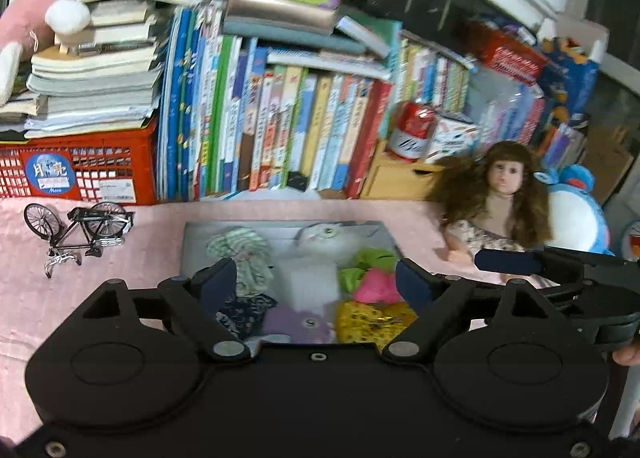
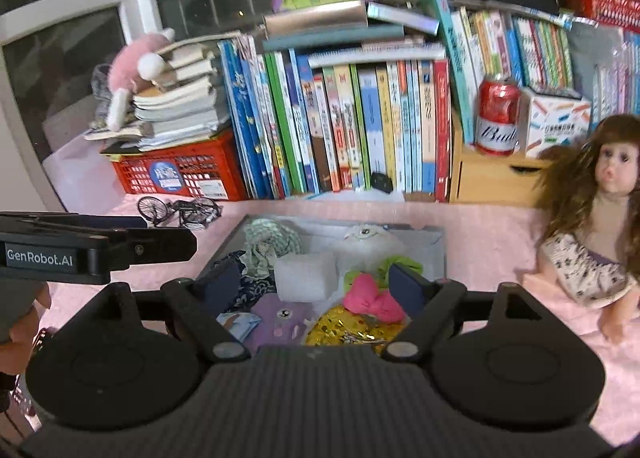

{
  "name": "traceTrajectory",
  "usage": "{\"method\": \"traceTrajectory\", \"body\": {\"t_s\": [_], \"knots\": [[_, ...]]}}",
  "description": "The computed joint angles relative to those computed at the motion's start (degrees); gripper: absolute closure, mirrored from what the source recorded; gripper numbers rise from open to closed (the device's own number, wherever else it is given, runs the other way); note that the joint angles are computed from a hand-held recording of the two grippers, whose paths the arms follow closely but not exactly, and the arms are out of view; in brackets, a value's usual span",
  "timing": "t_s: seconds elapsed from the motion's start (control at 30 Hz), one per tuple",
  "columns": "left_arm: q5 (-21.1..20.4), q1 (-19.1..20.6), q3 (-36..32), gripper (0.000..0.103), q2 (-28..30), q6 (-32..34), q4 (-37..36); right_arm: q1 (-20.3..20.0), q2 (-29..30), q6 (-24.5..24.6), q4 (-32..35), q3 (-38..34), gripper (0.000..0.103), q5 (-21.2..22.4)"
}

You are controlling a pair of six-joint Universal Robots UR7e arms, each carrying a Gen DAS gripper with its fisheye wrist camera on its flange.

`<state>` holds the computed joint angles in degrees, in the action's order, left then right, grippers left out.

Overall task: Organize soft objects
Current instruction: 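Lower the green-white cloth into the tray while the right gripper releases the foam block, then withdraw both tools up and away from the gray tray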

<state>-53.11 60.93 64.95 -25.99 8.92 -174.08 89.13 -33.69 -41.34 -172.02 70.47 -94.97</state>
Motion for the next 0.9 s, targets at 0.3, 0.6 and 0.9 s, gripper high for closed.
{"method": "traceTrajectory", "body": {"t_s": [0.3, 0.6, 0.9], "knots": [[-0.53, -2.68, 10.84, 0.015, -2.19, 4.27, -12.87, -2.16, -6.47, -2.34, -7.61, 10.35, 0.011, 4.38], [0.78, -4.12, 16.71, 0.013, -0.54, 5.23, -22.66, -4.70, -9.84, -3.66, -15.43, 17.51, 0.010, 8.06], [0.15, -4.86, 20.30, 0.052, 1.16, 6.76, -27.01, -8.45, -10.92, -4.89, -30.09, 24.02, 0.016, 11.66]]}}
